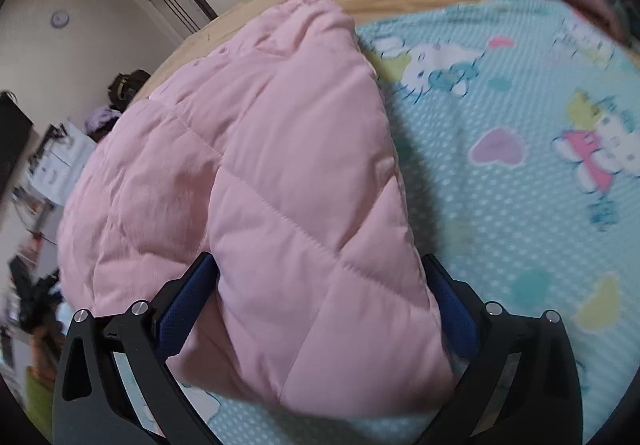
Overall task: Fold large clothes
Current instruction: 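Push both tools under the folded coat edge and grasp it, then lift the grasped coat edge with both tools and fold it over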
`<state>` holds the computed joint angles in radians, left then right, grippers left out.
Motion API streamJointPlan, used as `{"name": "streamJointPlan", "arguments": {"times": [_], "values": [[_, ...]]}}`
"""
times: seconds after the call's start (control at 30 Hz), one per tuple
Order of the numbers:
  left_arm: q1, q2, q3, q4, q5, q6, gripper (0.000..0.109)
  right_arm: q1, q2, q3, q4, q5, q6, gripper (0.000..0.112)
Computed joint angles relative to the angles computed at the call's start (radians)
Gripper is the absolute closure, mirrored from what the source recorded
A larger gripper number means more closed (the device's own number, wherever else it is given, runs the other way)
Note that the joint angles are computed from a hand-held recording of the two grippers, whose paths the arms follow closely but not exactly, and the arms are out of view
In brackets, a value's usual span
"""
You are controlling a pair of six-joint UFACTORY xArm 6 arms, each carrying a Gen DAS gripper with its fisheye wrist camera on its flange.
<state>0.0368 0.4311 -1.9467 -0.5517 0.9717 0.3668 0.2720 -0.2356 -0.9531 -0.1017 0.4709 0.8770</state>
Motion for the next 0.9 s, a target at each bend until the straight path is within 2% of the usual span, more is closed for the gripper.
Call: {"name": "streamJointPlan", "arguments": {"times": [0.23,0.43,0.5,0.57,0.6,0.67,0.77,0.9], "values": [[0.011,0.126,-0.169,-0.055,0.115,0.004,0.014,-0.021,0.041,-0.009,0.170,-0.063,-0.175,0.013],[0.002,0.214,-0.296,-0.049,0.167,-0.015,0.014,-0.030,0.082,-0.053,0.199,-0.060,-0.226,0.013],[-0.002,0.235,-0.335,-0.039,0.193,-0.037,0.014,-0.024,0.094,-0.062,0.210,-0.073,-0.232,0.018],[-0.007,0.255,-0.376,-0.037,0.222,-0.062,0.021,-0.013,0.100,-0.065,0.250,-0.100,-0.253,0.029],[-0.013,0.244,-0.363,-0.024,0.214,-0.057,0.023,-0.010,0.101,-0.069,0.224,-0.095,-0.229,0.031],[-0.018,0.226,-0.345,-0.025,0.206,-0.039,0.039,-0.006,0.102,-0.075,0.198,-0.096,-0.207,0.033],[-0.037,0.218,-0.354,-0.002,0.202,-0.036,0.052,0.003,0.087,-0.061,0.172,-0.120,-0.184,0.041],[-0.043,0.221,-0.390,0.016,0.222,-0.051,0.063,0.010,0.064,-0.061,0.179,-0.129,-0.202,0.054]]}}
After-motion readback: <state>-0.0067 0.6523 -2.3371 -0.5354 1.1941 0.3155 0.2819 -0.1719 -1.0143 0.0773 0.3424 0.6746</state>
